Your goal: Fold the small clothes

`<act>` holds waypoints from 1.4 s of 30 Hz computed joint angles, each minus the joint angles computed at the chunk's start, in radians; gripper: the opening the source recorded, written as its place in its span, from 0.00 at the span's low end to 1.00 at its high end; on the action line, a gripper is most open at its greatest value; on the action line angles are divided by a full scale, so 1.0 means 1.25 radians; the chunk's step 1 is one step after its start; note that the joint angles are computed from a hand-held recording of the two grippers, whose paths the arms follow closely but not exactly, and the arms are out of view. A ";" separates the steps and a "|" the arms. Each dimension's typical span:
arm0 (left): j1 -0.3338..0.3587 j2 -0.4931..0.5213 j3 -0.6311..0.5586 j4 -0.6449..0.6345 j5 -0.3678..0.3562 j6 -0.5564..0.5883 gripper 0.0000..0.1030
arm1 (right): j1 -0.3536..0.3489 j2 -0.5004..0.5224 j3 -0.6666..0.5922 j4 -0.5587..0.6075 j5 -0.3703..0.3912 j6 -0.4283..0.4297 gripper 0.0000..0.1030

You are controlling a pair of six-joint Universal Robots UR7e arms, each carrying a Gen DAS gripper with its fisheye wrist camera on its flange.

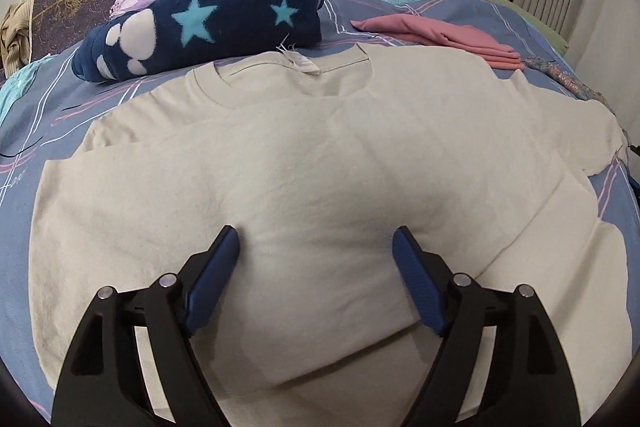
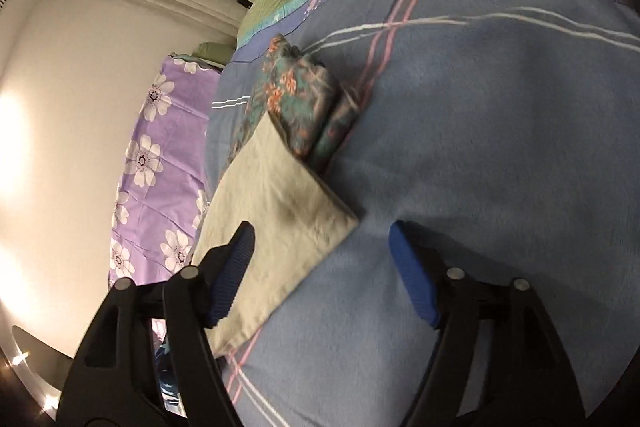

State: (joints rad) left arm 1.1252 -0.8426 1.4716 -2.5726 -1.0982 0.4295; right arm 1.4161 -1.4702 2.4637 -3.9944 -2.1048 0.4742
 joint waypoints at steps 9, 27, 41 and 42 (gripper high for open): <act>0.001 -0.005 0.006 -0.003 -0.010 0.001 0.82 | 0.087 0.016 -0.059 0.038 0.003 -0.067 0.11; 0.026 -0.017 -0.009 0.023 -0.106 -0.038 0.84 | 0.341 0.526 -0.635 0.603 0.254 -0.311 0.03; 0.023 -0.007 -0.071 0.179 -0.329 -0.132 0.50 | 0.364 0.504 -0.537 0.623 0.061 -0.364 0.05; 0.014 0.005 -0.077 0.195 -0.318 -0.131 0.51 | 0.365 0.501 -0.525 0.609 0.051 -0.368 0.05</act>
